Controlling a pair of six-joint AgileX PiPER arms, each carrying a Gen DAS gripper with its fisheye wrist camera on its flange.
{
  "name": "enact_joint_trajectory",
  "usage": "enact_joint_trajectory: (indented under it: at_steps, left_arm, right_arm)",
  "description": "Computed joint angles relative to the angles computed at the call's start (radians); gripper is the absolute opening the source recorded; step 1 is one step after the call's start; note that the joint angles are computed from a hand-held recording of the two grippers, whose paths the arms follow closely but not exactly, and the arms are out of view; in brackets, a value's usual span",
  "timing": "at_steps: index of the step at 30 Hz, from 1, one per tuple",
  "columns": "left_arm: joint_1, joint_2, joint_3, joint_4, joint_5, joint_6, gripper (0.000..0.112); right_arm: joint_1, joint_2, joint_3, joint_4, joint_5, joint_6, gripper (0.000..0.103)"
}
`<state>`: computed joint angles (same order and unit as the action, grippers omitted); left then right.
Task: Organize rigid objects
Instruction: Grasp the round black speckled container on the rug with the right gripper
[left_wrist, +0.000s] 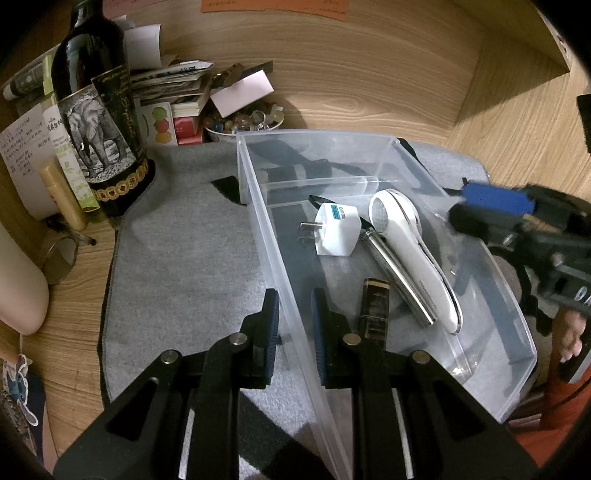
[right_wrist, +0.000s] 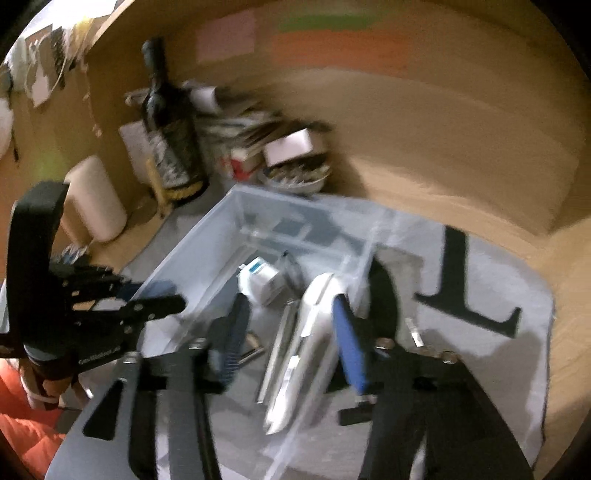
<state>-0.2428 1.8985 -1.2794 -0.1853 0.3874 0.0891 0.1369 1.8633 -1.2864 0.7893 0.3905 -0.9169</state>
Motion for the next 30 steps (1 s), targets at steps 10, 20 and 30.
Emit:
enact_joint_trajectory:
  at_steps: [10, 20, 30]
  left_arm:
    - [0.001, -0.003, 0.007, 0.008, -0.005, -0.010, 0.017]
    - [-0.001, -0.004, 0.006, 0.029, -0.004, -0.035, 0.017]
    - [0.004, -0.003, 0.007, 0.013, -0.003, -0.022, 0.016]
  right_arm:
    - [-0.106, -0.059, 0.105, -0.053, -0.180, 0.127, 0.076]
    - [-0.214, 0.046, 0.073, -0.245, -0.120, 0.369, 0.076]
    - [-0.221, 0.149, 0.008, -0.253, -0.057, 0.380, 0.053]
